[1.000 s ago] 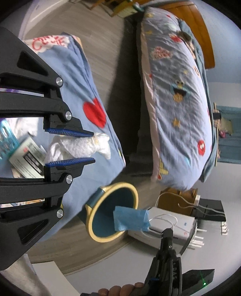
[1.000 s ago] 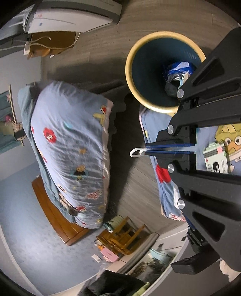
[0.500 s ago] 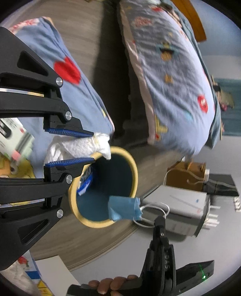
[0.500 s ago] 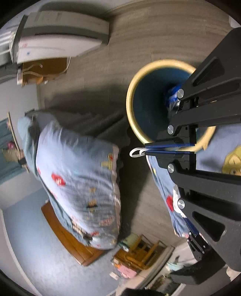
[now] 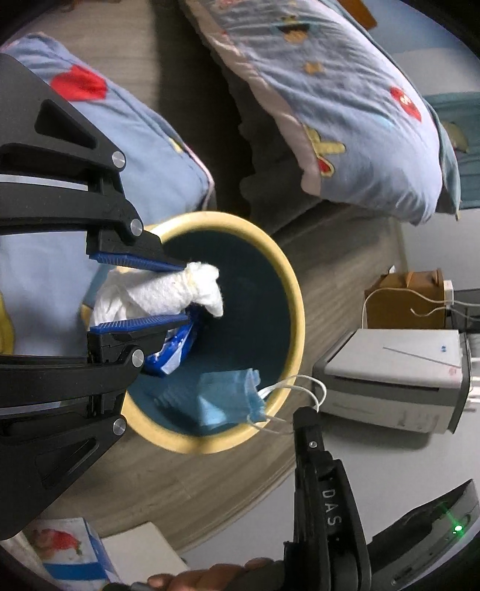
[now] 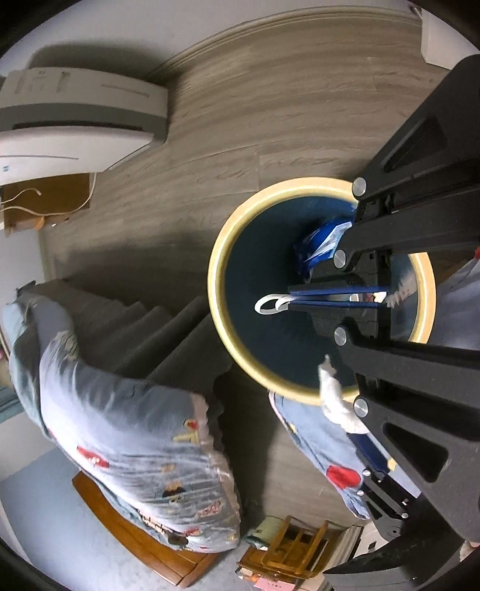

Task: Collect trash
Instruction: 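Carry tissue and mask over the teal bin and open both tools to drop them, then move both tools back over the cushion toward the pink wrapper and blister pack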

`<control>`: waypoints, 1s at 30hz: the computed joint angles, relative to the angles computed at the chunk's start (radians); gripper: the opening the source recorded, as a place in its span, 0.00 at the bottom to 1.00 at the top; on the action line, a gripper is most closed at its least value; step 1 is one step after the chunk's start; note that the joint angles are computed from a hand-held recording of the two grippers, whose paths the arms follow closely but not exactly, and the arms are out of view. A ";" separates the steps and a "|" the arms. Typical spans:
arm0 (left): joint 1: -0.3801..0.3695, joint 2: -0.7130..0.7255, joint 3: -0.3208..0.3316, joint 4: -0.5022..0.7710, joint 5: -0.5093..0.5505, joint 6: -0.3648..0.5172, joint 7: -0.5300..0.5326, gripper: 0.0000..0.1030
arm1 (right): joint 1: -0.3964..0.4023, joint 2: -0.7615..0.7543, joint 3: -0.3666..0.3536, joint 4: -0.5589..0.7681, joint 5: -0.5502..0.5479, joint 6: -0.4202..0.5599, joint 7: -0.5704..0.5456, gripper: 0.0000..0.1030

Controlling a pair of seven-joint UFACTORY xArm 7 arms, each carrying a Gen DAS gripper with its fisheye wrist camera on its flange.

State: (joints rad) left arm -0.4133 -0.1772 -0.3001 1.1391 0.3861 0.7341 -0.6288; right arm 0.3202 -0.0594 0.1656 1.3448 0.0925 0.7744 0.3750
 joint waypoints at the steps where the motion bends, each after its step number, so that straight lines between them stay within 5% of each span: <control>1: 0.002 0.009 -0.004 0.004 0.012 -0.008 -0.009 0.26 | 0.000 0.001 0.000 -0.001 -0.004 0.000 0.002 0.02; 4: 0.002 0.013 -0.001 0.002 0.017 -0.034 -0.029 0.40 | 0.001 0.004 0.001 0.002 -0.013 0.001 0.005 0.08; 7: 0.005 0.000 -0.002 -0.013 0.027 -0.056 -0.054 0.56 | 0.001 0.002 0.001 0.000 -0.016 -0.007 0.008 0.30; 12: 0.014 -0.032 -0.011 -0.030 0.045 -0.048 -0.087 0.71 | 0.003 -0.001 0.003 0.002 -0.018 -0.010 0.018 0.38; 17: 0.031 -0.082 -0.029 -0.057 0.077 -0.026 -0.123 0.89 | 0.005 -0.011 0.005 -0.002 -0.022 -0.029 0.029 0.69; 23: 0.053 -0.143 -0.045 -0.080 0.070 0.006 -0.167 0.93 | 0.005 -0.018 0.008 0.001 -0.039 -0.040 0.053 0.93; 30: 0.069 -0.254 -0.065 -0.107 0.020 0.077 -0.175 0.94 | 0.015 -0.018 0.027 0.027 -0.138 -0.008 0.098 0.94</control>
